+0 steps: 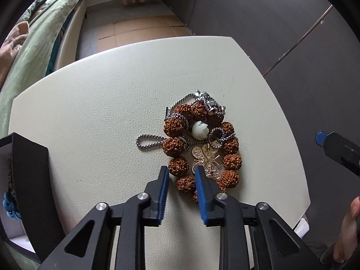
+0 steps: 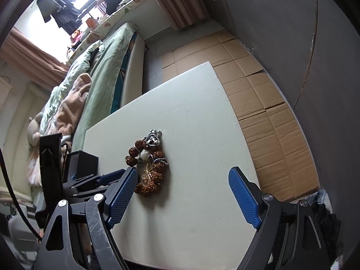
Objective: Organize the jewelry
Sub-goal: 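Grasp the brown rudraksha bracelet with the left gripper and lift it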
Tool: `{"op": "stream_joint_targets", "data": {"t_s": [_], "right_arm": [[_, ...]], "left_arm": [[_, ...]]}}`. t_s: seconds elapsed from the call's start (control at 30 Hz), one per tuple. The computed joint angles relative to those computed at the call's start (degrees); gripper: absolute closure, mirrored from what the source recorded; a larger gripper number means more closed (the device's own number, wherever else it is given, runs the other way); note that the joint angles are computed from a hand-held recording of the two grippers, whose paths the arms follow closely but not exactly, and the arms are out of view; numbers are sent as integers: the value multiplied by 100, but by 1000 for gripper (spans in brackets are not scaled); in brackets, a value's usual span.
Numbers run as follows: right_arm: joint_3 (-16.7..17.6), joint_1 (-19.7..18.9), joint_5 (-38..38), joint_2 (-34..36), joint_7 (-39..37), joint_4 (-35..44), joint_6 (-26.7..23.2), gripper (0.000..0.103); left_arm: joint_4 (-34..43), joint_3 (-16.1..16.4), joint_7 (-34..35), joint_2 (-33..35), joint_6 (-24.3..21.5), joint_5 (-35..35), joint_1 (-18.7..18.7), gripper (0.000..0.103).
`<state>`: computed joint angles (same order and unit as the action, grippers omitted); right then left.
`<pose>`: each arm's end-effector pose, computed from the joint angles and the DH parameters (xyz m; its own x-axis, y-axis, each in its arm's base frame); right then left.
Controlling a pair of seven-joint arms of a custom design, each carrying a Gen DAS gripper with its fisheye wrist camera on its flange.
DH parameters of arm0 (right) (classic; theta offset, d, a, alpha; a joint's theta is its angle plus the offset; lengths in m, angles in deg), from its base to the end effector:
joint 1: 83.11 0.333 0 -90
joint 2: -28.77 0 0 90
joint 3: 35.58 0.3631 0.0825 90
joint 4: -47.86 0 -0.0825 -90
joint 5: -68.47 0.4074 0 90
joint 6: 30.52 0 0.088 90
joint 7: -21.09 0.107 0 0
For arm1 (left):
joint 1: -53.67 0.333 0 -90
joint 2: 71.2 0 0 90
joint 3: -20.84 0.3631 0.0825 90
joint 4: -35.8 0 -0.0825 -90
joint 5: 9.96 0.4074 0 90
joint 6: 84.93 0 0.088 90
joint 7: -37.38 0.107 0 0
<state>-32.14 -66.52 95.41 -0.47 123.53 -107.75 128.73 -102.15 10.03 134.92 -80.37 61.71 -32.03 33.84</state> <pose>0.3830 0.1192 0.4692 -0.1400 -0.8908 -0.4322 -0.8624 0.3242 -0.3888 0.4398 -0.2563 0.4368 -0.3926 -0.8912 0.2273 -0.8993 0.3201 -0.2981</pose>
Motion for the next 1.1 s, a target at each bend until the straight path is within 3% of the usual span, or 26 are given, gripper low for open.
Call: {"op": "stream_joint_targets", "data": {"t_s": [0.17, 0.5, 0.97, 1.1], "right_arm": [[33, 51, -16, 67, 17, 76, 27, 19], [96, 158, 28, 229, 76, 221, 148, 19], [98, 363, 159, 673, 116, 485, 273, 19], [158, 379, 83, 947, 77, 671, 236, 29]], "left_arm": [[-83, 71, 175, -148, 94, -227, -42, 81], [-49, 577, 1355, -793, -15, -1692, -299, 85], [-12, 1049, 2022, -1388, -142, -2502, -189, 85], [-14, 1142, 2171, -1517, -157, -2659, -130, 85]]}}
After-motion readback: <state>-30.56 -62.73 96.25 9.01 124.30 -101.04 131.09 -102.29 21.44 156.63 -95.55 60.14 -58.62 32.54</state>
